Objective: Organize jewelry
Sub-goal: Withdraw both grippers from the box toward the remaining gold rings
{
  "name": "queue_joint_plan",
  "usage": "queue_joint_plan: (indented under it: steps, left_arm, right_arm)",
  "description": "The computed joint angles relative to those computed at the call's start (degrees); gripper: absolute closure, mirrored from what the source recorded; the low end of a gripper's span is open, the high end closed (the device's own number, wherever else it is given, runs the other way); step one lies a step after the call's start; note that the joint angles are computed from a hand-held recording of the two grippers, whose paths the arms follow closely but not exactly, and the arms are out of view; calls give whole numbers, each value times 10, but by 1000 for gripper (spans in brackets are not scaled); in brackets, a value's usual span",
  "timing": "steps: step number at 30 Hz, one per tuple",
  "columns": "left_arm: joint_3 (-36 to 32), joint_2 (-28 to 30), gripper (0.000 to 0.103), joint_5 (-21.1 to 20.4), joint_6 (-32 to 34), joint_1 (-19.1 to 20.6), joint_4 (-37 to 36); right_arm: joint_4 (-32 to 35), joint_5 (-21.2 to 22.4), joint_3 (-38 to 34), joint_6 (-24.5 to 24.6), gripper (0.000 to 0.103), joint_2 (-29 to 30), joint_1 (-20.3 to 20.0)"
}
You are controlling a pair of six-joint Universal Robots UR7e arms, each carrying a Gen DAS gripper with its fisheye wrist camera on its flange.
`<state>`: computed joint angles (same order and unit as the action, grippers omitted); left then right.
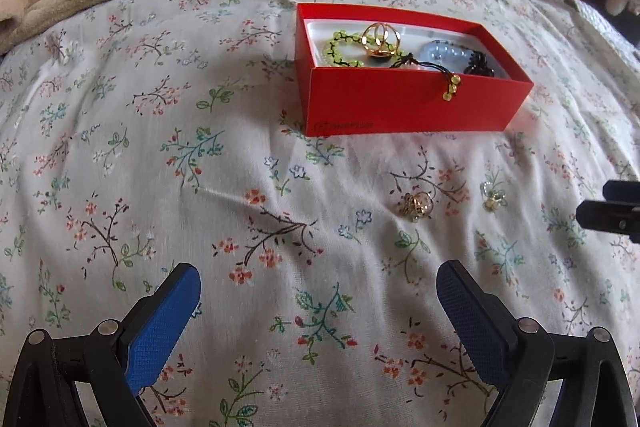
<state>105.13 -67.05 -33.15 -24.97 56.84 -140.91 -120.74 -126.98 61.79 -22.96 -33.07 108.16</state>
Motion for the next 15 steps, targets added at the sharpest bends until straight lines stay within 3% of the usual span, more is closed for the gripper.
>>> queue_joint_plan:
  steps: [9,12,15]
  left_arm:
    - [34,1,5,-27,69,9,-101]
    - [38,5,5,-39,83,14,-115]
    - [41,10,5,-43,96,18,-126]
  right_arm:
    - [-32,-41,37,-38,29,-11,-13]
    - [-65,-49,56,-72,28,-17,-16]
    - [-108,-56,81,-120,19,-24,-18]
